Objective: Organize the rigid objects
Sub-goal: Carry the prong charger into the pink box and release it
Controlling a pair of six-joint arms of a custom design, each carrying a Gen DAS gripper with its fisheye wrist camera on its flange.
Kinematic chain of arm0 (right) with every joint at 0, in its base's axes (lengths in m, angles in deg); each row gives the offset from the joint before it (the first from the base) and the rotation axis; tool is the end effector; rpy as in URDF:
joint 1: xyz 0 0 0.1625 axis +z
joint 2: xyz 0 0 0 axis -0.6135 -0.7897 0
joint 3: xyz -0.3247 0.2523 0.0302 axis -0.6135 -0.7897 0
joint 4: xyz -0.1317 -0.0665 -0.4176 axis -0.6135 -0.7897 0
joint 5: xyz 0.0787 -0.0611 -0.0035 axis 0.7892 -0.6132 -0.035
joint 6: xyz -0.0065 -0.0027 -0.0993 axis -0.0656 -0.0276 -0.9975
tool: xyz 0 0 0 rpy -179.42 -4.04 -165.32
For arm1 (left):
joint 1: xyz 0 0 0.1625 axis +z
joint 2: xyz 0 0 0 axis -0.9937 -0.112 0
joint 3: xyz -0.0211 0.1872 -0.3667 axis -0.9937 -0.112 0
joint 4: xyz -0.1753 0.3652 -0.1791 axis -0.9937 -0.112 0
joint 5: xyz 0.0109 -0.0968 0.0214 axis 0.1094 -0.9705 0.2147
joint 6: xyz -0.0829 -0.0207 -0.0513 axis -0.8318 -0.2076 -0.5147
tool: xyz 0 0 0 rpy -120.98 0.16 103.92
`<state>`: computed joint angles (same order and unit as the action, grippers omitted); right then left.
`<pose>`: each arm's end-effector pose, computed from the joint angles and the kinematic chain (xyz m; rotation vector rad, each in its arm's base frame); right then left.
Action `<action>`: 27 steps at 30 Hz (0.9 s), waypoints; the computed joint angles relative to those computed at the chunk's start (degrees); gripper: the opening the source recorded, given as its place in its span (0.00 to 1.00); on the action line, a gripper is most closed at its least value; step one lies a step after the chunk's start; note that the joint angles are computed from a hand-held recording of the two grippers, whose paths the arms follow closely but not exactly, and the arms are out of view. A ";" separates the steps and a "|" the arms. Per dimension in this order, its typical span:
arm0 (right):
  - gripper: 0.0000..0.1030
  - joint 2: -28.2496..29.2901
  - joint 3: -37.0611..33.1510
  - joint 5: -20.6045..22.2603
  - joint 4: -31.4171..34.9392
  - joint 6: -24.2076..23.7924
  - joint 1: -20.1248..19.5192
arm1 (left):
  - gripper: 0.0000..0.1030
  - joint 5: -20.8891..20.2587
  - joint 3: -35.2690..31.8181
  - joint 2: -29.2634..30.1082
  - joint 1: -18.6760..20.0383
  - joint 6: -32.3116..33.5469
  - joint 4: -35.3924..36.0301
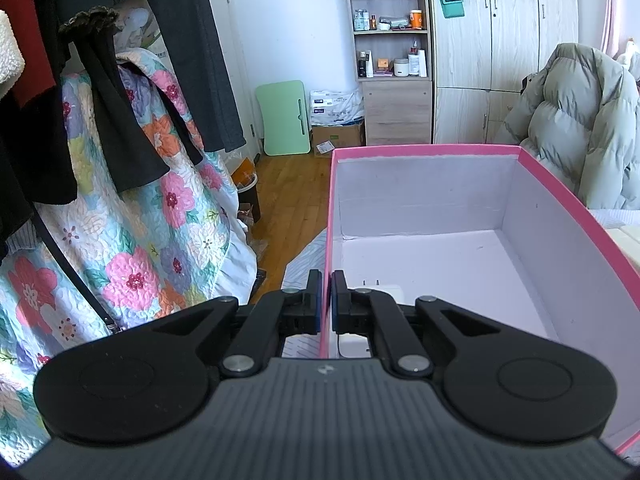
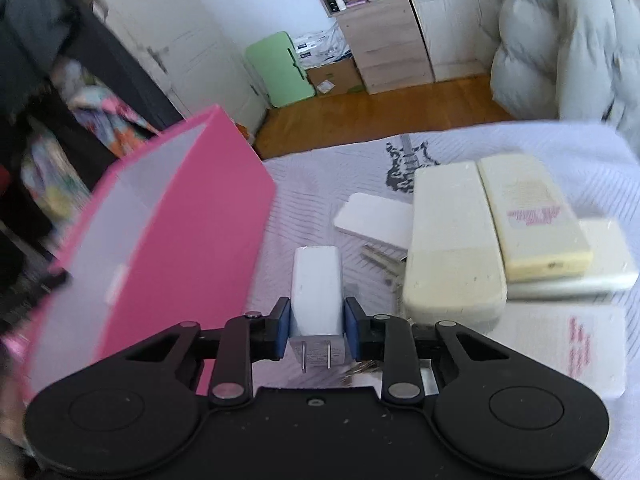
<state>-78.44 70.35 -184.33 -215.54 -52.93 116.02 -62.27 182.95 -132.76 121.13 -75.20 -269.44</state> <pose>0.0527 -0.3322 0.1692 0.0063 -2.6389 1.0359 -0.1521 -0.3935 0.1412 0.7086 2.0952 -1.0192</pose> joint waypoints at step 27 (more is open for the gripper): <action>0.31 13.18 -21.84 8.28 38.31 17.08 15.95 | 0.03 -0.74 -0.18 -0.71 0.48 -1.49 0.79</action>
<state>-65.26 48.51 -176.05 -177.23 -35.85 131.97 -63.01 182.77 -133.47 121.61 -76.68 -268.65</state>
